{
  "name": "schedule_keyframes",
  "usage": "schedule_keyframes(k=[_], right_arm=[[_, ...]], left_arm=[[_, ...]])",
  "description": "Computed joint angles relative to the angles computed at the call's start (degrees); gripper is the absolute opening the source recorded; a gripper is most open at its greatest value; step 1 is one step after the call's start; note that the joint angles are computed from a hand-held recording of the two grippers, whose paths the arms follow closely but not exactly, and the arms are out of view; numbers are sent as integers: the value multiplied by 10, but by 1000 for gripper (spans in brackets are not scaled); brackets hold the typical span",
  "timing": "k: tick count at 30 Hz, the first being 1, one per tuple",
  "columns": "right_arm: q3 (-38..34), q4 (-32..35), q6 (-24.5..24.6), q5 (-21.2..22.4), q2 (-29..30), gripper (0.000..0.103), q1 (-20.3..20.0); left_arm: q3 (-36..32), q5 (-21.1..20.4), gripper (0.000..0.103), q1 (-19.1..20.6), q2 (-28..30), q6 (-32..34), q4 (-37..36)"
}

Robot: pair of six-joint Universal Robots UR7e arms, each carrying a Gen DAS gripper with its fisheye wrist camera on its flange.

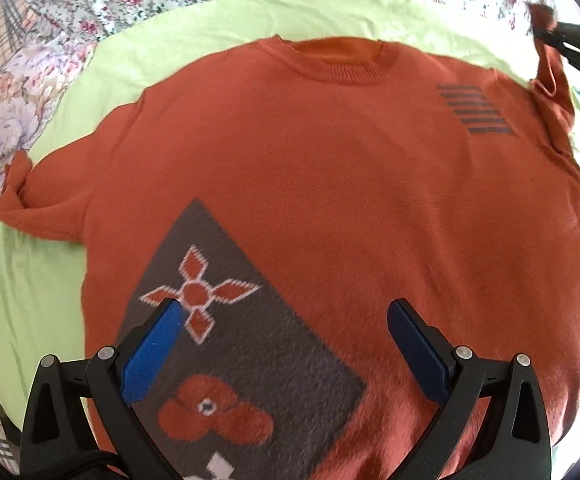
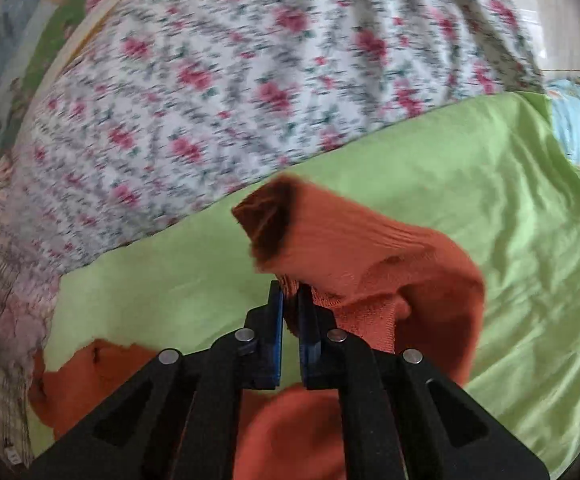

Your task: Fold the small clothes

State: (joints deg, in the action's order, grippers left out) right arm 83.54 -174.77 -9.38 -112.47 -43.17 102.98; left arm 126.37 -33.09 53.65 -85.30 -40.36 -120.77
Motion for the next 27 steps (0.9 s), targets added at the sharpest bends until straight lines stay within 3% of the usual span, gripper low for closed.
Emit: schedule_keyframes(k=[8, 17, 22, 25, 26, 27], right_arm=[[-26, 116, -9, 147, 88, 7, 70], [-134, 258, 10, 230, 223, 7, 107], [-175, 285, 22, 241, 272, 7, 119], [-177, 274, 51, 245, 283, 16, 116], [-177, 278, 64, 250, 282, 23, 112], [-169, 274, 77, 253, 277, 39, 110]], left_arm=[[36, 9, 102, -13, -83, -50, 32], [58, -10, 102, 12, -145, -27, -12], [60, -16, 102, 32, -146, 34, -82], [46, -52, 102, 64, -126, 102, -157], [38, -66, 102, 77, -117, 119, -177], [23, -96, 102, 98, -102, 147, -210]])
